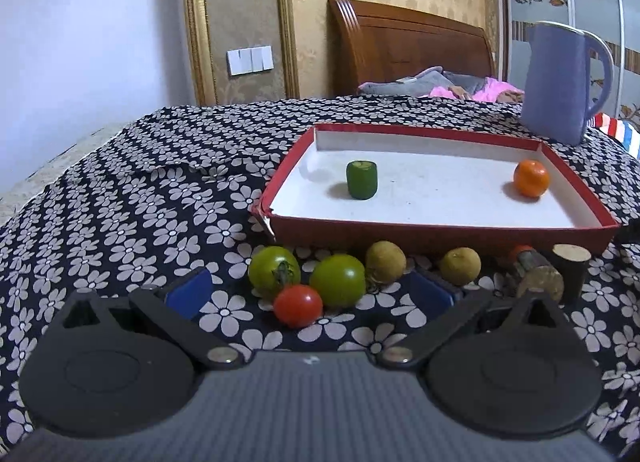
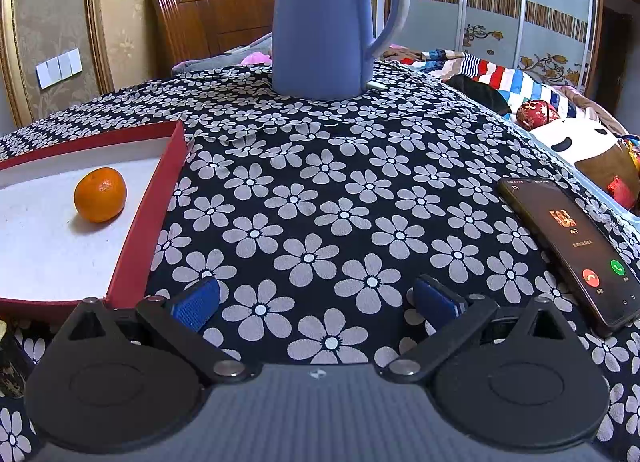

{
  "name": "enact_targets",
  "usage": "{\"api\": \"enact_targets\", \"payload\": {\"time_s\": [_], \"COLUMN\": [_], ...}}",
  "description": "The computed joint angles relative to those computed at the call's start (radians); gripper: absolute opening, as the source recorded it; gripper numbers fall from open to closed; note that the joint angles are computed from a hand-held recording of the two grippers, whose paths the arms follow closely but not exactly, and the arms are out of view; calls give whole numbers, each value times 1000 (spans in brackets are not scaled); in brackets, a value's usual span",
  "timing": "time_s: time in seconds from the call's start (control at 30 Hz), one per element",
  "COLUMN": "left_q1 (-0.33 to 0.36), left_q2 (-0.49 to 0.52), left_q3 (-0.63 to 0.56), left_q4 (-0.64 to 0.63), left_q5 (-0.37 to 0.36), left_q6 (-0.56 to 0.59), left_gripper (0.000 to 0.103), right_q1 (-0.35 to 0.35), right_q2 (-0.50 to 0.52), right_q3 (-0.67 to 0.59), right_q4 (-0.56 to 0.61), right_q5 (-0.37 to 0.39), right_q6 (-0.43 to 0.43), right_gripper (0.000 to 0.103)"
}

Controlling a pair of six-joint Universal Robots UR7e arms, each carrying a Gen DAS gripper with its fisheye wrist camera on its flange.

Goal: Organize fruits

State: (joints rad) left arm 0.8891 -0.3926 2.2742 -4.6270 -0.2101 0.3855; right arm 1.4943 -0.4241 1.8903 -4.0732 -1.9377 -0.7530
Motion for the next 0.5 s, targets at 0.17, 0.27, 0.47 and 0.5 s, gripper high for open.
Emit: {"api": "enact_targets", "payload": {"time_s": [0.17,0.27,0.47,0.5], "left_q1": [-4,-5,4,5], "left_q2": [24,31,19,18], "left_q3": [-29,-33,-9,-5], "left_q4": [-90,-114,-56,-53], "left_q5": [4,1,-12,-14], "left_q6": [101,126,42,33], "left_gripper": [103,103,103,103], "right_q1": [0,0,0,0], "right_q2": [1,0,0,0], "right_q3": [0,0,0,-1], "right_q4": [0,0,0,0], "right_q5": [0,1,1,1], "right_q6": [0,0,0,0], "right_gripper": [103,103,103,103]}}
